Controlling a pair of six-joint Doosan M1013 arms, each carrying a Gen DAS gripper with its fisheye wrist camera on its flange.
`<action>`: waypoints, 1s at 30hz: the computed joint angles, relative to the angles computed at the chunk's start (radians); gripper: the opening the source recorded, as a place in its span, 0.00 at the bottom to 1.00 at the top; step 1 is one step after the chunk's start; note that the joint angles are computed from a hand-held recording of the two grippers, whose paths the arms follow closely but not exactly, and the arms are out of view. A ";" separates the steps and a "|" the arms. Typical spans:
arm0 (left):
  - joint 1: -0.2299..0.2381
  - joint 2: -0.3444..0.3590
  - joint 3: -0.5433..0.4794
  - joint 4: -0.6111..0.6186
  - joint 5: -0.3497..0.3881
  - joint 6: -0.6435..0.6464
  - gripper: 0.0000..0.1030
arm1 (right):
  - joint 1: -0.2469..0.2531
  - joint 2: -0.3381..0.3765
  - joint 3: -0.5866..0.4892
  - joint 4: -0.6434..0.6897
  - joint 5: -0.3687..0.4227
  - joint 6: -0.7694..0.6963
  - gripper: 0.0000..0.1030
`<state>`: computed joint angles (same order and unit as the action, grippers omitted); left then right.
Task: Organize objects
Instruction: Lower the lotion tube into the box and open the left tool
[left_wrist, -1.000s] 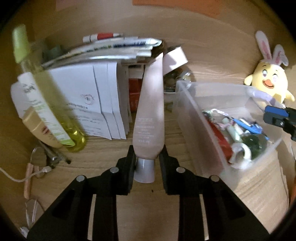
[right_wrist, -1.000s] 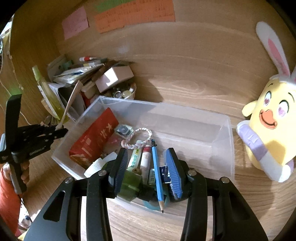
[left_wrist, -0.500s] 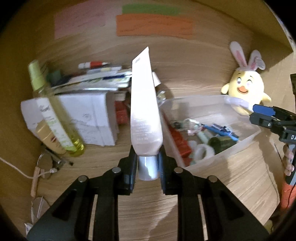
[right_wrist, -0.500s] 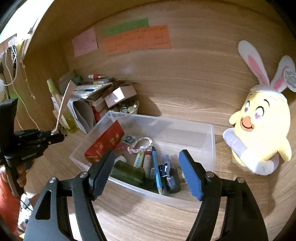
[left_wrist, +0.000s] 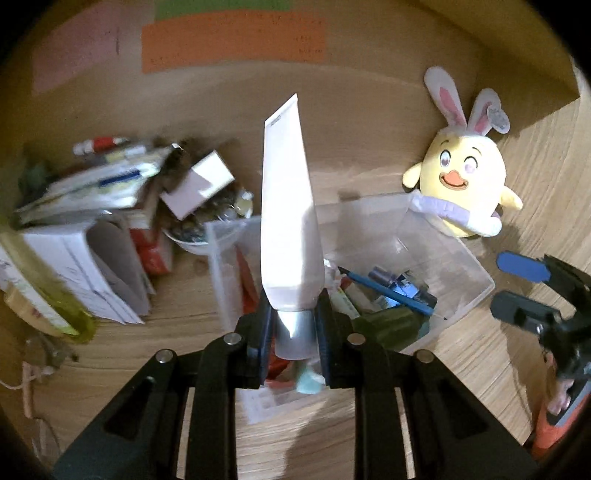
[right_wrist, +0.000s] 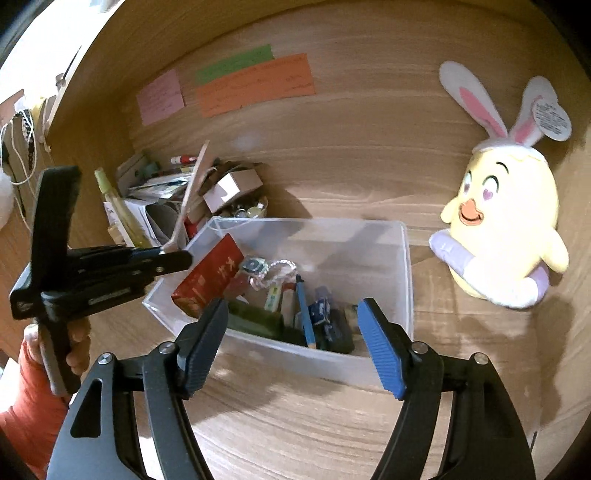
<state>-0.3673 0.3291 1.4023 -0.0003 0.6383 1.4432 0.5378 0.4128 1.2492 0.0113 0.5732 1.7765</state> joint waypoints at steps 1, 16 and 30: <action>0.000 0.005 -0.003 -0.009 0.006 0.002 0.20 | 0.003 -0.003 0.006 -0.022 -0.005 0.017 0.68; -0.018 -0.046 0.073 0.029 -0.086 -0.101 0.39 | 0.035 -0.022 0.048 -0.199 -0.057 0.146 0.77; -0.042 -0.124 0.174 0.156 -0.195 -0.239 0.67 | 0.046 -0.030 0.060 -0.254 -0.066 0.191 0.79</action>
<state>-0.4094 0.2050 1.5762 0.1561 0.4434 1.2041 0.5836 0.3829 1.3091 -0.2425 0.5071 1.9676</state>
